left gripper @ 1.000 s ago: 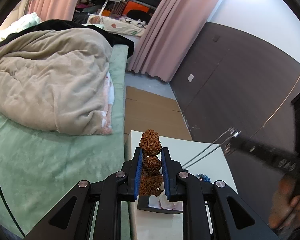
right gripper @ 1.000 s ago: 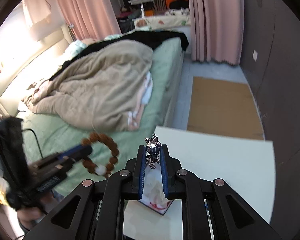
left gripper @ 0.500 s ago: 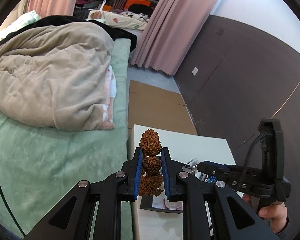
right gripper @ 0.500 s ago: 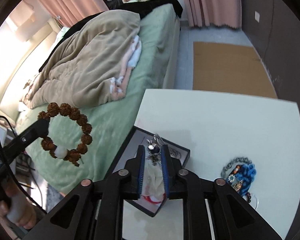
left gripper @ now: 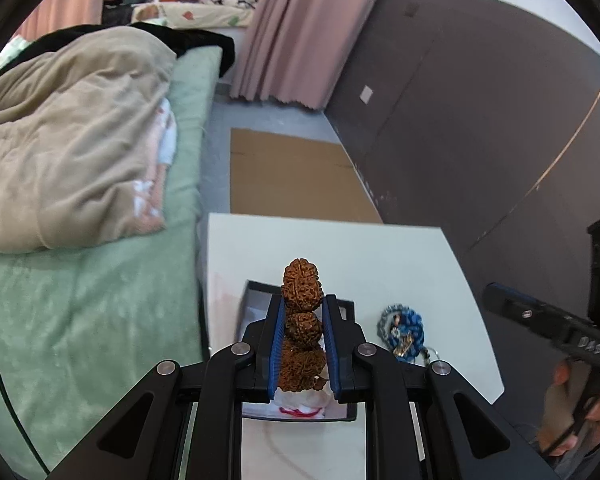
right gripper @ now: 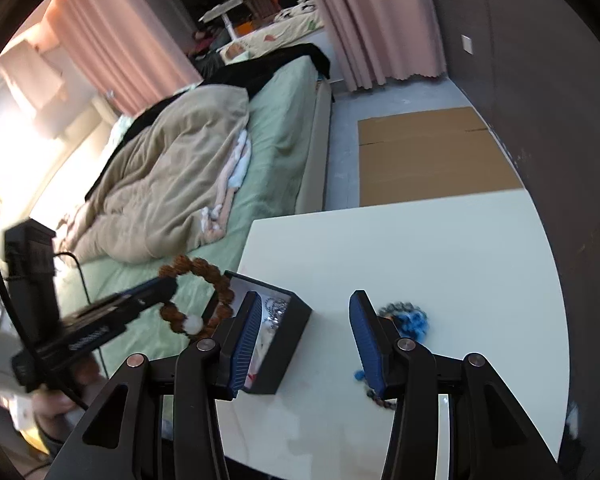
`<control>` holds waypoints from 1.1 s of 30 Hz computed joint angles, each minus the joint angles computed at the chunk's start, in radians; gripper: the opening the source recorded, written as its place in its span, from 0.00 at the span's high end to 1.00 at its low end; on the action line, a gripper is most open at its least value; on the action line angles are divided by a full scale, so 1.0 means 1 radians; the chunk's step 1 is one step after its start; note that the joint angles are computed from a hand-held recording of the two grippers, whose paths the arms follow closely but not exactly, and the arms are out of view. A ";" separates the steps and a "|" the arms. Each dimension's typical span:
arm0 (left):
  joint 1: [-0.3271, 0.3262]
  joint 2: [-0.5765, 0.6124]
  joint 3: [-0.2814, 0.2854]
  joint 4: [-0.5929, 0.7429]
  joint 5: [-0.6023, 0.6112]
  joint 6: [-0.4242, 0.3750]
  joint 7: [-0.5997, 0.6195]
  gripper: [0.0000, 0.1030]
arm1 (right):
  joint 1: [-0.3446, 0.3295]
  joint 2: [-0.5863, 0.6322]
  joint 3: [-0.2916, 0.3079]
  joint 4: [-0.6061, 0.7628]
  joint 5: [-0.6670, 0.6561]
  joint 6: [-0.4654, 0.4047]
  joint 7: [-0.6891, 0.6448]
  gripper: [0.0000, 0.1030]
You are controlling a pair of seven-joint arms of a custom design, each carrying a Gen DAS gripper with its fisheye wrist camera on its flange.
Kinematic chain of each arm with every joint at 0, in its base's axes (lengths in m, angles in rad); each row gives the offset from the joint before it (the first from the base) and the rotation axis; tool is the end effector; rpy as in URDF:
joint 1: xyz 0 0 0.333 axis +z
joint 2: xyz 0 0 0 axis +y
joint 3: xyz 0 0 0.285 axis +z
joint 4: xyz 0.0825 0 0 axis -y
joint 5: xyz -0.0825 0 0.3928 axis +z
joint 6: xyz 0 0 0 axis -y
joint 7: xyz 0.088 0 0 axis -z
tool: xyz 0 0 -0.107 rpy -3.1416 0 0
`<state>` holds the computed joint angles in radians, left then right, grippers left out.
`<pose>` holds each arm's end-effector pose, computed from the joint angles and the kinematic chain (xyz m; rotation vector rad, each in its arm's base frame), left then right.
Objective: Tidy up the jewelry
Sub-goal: 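Lower the brown bead bracelet into the black box and open the left gripper, then grasp the blue flower bracelet from the jewelry pile with the left gripper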
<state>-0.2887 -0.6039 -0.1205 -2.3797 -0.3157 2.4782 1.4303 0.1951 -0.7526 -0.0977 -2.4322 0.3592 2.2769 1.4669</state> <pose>0.4053 -0.1834 0.5882 -1.8798 2.0656 -1.0344 0.3967 0.0401 0.5984 -1.7734 1.6774 -0.1580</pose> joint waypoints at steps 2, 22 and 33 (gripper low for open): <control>-0.006 0.022 -0.007 0.012 0.002 -0.011 0.000 0.81 | -0.014 -0.024 -0.013 -0.018 -0.001 -0.007 -0.001 0.55; -0.005 0.117 -0.053 0.066 0.022 -0.038 -0.043 0.52 | -0.123 -0.170 -0.090 -0.134 0.034 -0.032 0.001 0.55; -0.071 0.187 -0.075 0.136 0.002 -0.042 -0.003 0.52 | -0.186 -0.206 -0.086 -0.193 0.001 -0.047 0.036 0.32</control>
